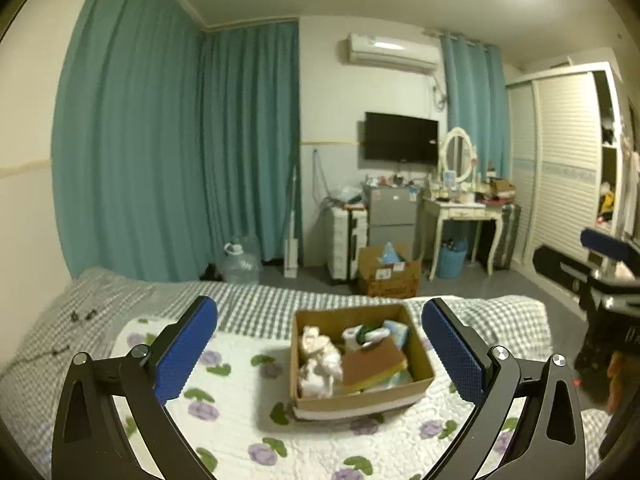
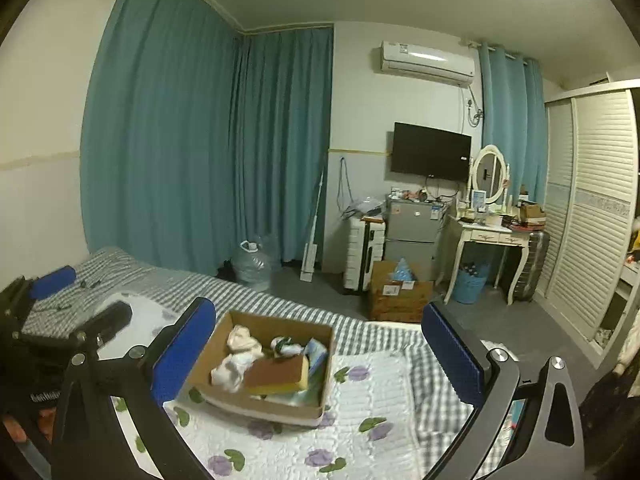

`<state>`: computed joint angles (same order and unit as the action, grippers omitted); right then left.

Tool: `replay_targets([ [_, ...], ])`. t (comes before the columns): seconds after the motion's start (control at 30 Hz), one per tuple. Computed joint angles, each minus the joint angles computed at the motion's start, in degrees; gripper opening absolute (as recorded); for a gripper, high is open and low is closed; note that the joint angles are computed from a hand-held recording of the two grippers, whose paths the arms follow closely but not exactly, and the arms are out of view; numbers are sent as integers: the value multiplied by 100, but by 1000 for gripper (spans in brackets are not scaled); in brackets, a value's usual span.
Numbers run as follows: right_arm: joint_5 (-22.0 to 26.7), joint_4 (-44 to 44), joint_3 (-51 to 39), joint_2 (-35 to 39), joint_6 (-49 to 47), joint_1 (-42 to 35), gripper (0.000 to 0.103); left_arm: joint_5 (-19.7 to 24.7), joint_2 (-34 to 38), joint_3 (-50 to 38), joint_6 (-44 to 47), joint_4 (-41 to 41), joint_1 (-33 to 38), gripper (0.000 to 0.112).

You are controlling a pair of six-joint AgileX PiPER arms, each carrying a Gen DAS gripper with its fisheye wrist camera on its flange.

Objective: Organize soft objects

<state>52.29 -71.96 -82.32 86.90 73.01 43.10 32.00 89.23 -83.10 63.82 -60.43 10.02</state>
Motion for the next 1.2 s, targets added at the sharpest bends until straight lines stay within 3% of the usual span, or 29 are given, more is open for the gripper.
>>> replay_targets([
  [0.13, -645, -856, 1005, 98, 1475, -327, 103, -472, 239, 648, 1026, -888, -66, 103],
  [0.23, -955, -1484, 1424, 408, 2509, -618, 103, -776, 466, 1092, 2409, -2051, -157, 103],
  [0.37, -1129, -1880, 1605, 745, 3046, -868, 103, -977, 751, 1461, 3703, -3064, -185, 103],
  [0.47, -1278, -1790, 1565, 924, 3024, -983, 103, -1078, 742, 1607, 4163, -3425, -200, 103],
  [0.8, -1304, -1649, 1493, 1149, 2877, -971, 103, -1074, 760, 1639, 4223, -3583, -85, 103],
  [1.2, -1231, -1656, 1451, 1226, 2891, -916, 103, -1089, 785, 1557, 3827, -3199, -66, 103],
])
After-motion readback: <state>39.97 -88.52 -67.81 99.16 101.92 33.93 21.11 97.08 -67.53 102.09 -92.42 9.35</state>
